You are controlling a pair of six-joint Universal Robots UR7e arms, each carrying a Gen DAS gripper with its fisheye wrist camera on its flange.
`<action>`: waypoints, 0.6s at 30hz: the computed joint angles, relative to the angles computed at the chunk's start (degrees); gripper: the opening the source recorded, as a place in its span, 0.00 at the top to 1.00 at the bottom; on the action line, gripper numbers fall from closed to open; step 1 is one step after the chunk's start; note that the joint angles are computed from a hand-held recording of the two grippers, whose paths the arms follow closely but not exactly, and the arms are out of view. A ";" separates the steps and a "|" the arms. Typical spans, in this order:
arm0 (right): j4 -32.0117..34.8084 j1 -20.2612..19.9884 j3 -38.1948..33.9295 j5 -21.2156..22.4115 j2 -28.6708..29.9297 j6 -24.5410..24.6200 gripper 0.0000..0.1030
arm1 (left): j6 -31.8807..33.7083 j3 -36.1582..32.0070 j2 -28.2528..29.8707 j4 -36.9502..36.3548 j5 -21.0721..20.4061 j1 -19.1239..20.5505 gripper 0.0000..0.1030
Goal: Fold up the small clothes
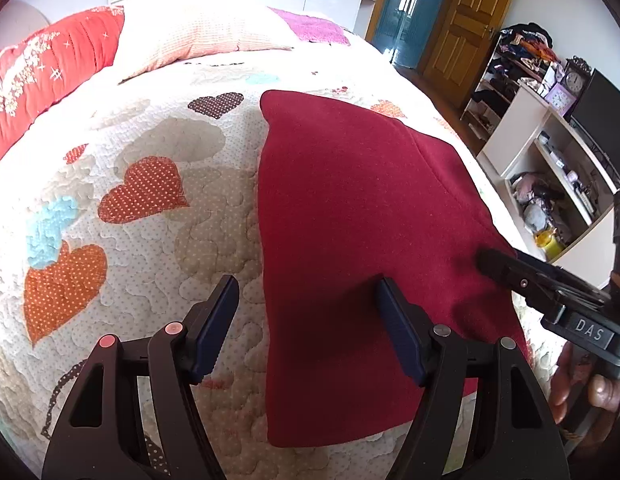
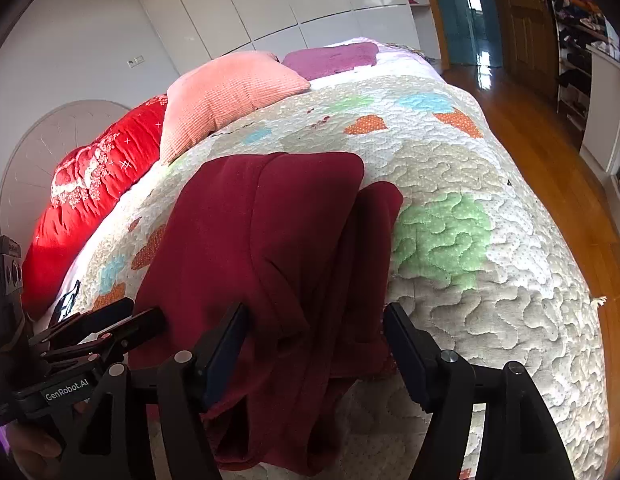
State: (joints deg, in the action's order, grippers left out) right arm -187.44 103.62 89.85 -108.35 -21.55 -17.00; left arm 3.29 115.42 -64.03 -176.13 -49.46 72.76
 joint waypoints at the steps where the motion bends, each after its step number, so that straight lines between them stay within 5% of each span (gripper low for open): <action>1: 0.05 -0.22 -0.05 0.35 -0.02 0.26 0.28 | -0.34 -0.19 -0.23 0.34 -0.90 0.34 0.31; 12: 5.34 -2.90 -3.26 5.65 0.92 2.75 0.20 | -4.28 -5.08 -0.64 6.55 -14.39 5.59 0.24; 18: 6.48 -4.07 -5.18 8.97 2.20 3.84 0.13 | -2.70 -6.44 1.33 5.61 -14.89 5.90 0.16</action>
